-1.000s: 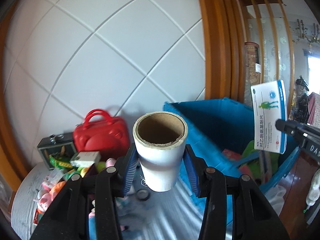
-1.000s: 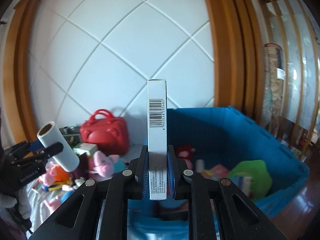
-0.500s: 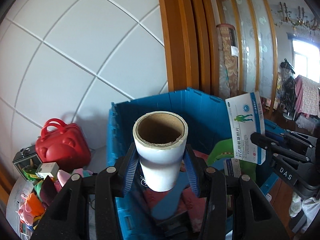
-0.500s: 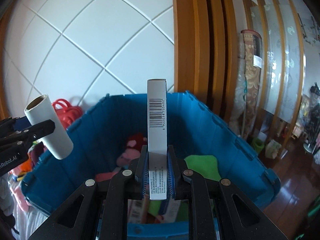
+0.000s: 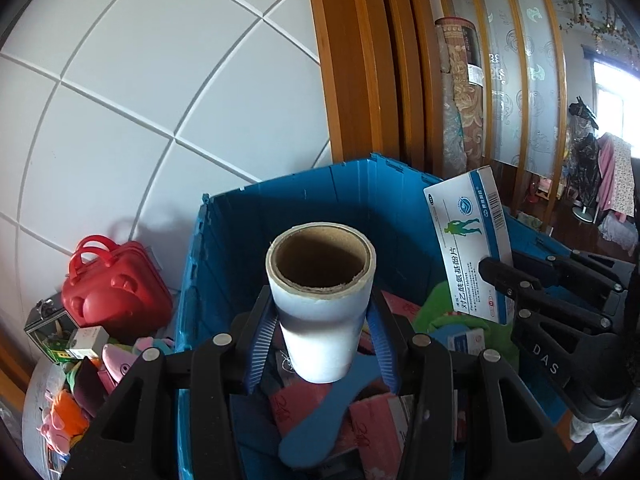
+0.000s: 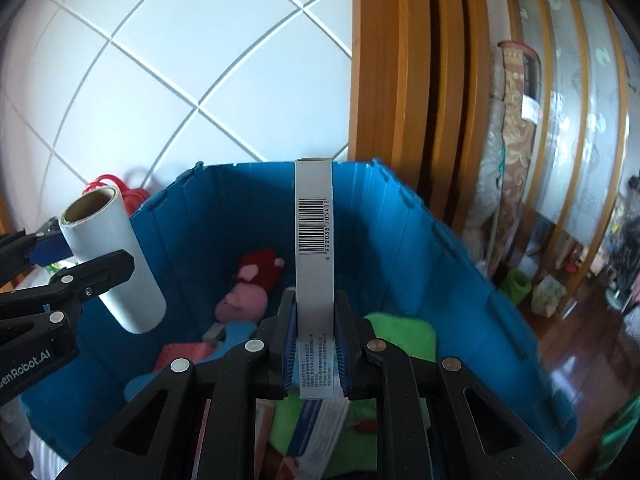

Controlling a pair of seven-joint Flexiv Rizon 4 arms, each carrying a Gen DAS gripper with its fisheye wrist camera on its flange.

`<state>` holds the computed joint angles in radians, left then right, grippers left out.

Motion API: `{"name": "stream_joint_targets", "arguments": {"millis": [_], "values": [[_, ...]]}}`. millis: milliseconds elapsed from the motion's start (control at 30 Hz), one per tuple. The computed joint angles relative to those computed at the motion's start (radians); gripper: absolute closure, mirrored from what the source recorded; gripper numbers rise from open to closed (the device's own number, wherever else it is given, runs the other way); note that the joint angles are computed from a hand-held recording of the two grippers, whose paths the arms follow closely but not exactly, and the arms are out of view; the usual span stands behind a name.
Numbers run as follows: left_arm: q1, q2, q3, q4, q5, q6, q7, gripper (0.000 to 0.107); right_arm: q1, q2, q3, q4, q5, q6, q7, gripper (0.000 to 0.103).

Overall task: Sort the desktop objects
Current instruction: 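Carry the paper roll and the medicine box over the blue crate, then open both tools to drop the roll and box into the crate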

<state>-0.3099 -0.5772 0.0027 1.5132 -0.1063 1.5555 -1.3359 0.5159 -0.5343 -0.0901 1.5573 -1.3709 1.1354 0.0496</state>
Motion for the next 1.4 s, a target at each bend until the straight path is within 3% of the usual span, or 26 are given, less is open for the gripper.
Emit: {"name": "stream_joint_targets", "arguments": {"millis": [100, 200, 300, 400, 500, 567, 633, 767, 900, 1133, 1400], "values": [[-0.019, -0.024, 0.035, -0.037, -0.009, -0.035, -0.032, 0.062, -0.002, -0.019, -0.003, -0.031, 0.021, -0.002, -0.035, 0.086], [0.03, -0.029, -0.029, -0.051, -0.038, -0.116, -0.016, 0.062, -0.002, -0.04, 0.0, -0.053, 0.083, -0.005, -0.095, 0.086], [0.041, -0.035, -0.042, -0.061, -0.044, -0.149, -0.019, 0.06, 0.004, -0.038, -0.012, -0.048, 0.09, 0.008, -0.097, 0.086], [0.044, -0.035, -0.043, -0.057, -0.04, -0.146, -0.027, 0.05, 0.017, -0.043, -0.016, -0.055, 0.129, -0.019, -0.13, 0.085], [0.045, -0.036, -0.045, -0.055, -0.032, -0.132, -0.027, 0.046, 0.029, -0.05, -0.01, -0.067, 0.179, -0.062, -0.176, 0.072], [0.048, -0.037, -0.05, -0.055, -0.033, -0.133, -0.022, 0.046, 0.041, -0.047, -0.017, -0.068, 0.193, -0.085, -0.175, 0.043], [0.059, -0.036, -0.065, -0.052, -0.041, -0.13, -0.015, 0.046, 0.051, -0.039, -0.032, -0.059, 0.166, -0.088, -0.146, 0.03], [0.063, -0.038, -0.067, -0.055, -0.05, -0.135, -0.012, 0.046, 0.057, -0.027, -0.045, -0.044, 0.097, -0.103, -0.066, 0.029], [0.059, -0.037, -0.061, -0.049, -0.046, -0.122, -0.012, 0.046, 0.039, -0.015, -0.04, -0.03, 0.033, -0.088, 0.024, 0.016], [0.055, -0.035, -0.056, -0.041, -0.045, -0.103, -0.018, 0.046, 0.021, -0.008, -0.023, -0.023, -0.059, -0.106, 0.117, 0.006], [0.036, -0.033, -0.024, -0.027, -0.025, -0.048, -0.051, 0.046, -0.005, 0.008, -0.003, -0.004, -0.143, -0.112, 0.219, 0.005]]}}
